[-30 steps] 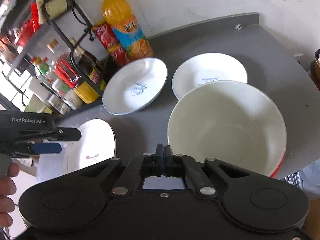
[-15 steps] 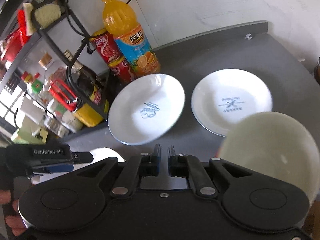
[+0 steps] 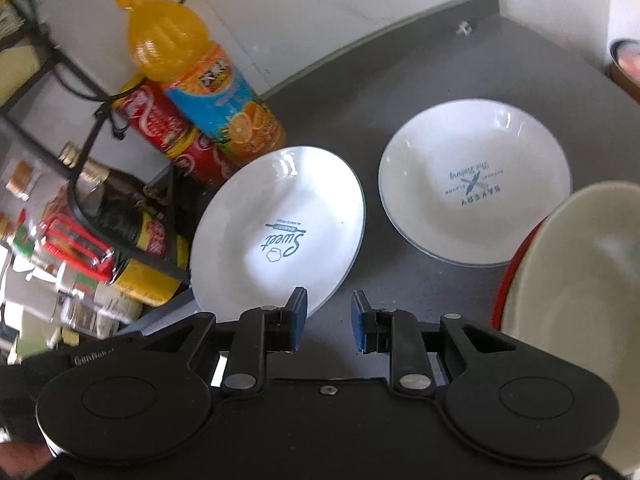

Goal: Organize plates and bowls
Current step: 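Move both grippers to the rim of the white 'Sweet' plate, then close both grippers on the rim of the 'Sweet' plate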

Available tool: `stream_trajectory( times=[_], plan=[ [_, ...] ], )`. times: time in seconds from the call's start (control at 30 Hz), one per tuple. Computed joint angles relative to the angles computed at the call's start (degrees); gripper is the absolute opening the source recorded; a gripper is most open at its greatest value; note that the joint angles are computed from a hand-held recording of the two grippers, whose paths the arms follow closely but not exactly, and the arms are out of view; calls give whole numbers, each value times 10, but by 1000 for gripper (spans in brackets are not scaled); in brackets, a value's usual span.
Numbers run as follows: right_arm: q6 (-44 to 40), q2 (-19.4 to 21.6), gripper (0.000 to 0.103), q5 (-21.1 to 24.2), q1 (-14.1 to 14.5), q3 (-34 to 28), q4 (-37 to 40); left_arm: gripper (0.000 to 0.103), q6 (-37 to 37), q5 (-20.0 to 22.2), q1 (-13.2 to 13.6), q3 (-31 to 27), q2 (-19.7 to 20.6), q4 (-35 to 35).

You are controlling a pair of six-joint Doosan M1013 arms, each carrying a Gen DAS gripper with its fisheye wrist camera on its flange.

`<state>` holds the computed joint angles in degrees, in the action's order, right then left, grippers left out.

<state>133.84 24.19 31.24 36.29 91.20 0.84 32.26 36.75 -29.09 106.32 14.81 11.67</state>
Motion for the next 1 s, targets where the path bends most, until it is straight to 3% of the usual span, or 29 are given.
stream_trajectory(
  times=[0.17, 0.53, 0.67, 0.77, 1.0],
  plan=[
    [55, 17, 25, -12, 2, -3, -13, 61, 34, -34, 5, 4, 13, 19],
    [128, 53, 25, -18, 4, -22, -46, 58, 97, -109, 30, 11, 35, -12],
    [158, 60, 25, -23, 2, -22, -55, 55, 109, -112, 33, 9, 45, -14],
    [157, 66, 25, -27, 1, -23, -51, 50, 123, -111, 32, 5, 53, -10],
    [141, 74, 25, -49, -2, -26, -32, 28, 148, -115, 34, -6, 68, -36]
  ],
)
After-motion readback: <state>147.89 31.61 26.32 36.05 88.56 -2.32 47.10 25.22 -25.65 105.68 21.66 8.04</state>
